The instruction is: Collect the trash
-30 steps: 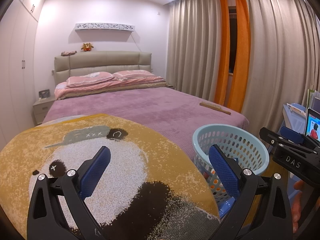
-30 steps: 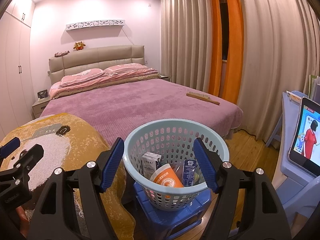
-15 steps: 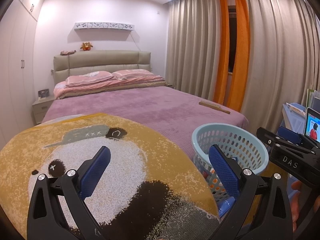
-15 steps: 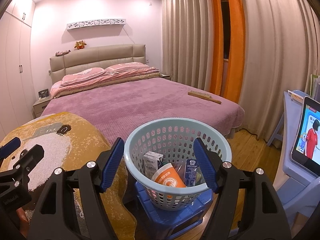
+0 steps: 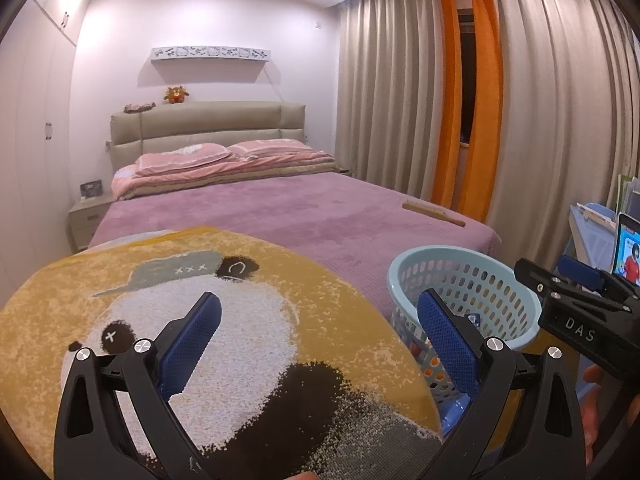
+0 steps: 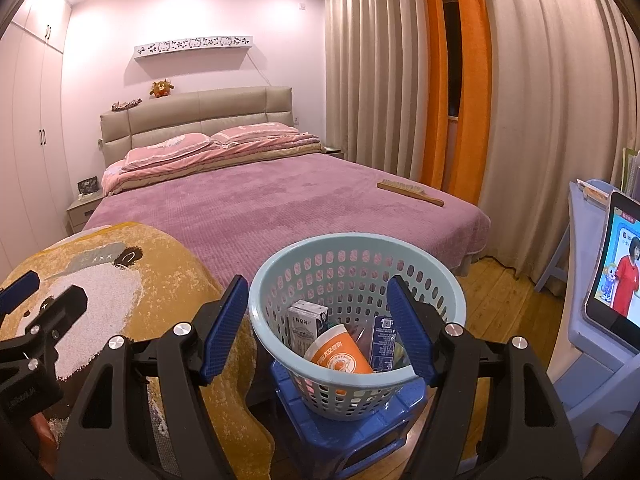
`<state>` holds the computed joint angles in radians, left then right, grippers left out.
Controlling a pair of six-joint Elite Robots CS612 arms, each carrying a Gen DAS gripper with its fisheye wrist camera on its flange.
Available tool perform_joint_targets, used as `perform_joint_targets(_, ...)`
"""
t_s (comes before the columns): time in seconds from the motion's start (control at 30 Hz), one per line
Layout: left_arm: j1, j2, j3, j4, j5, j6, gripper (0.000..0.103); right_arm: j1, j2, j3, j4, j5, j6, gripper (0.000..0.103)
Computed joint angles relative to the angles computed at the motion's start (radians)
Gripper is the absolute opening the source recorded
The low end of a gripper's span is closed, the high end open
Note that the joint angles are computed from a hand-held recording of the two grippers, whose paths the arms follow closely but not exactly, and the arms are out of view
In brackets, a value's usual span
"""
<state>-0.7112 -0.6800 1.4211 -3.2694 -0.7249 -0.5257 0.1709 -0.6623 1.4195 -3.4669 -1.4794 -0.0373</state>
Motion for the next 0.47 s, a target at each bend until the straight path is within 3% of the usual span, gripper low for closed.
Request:
perform_joint_targets(0.13, -0.003, 0.001, 0.002, -0.011, 0.035, 0.006, 0.095, -0.002, 0.004, -0.006, 0.005, 0.006, 0.001, 0.068)
perform_joint_targets(0.47, 0.003, -0.022, 0.018, 0.033, -0.006, -0.033, 0.096, -0.005, -0.005, 0.0, 0.004, 0.019, -0.002, 0.068)
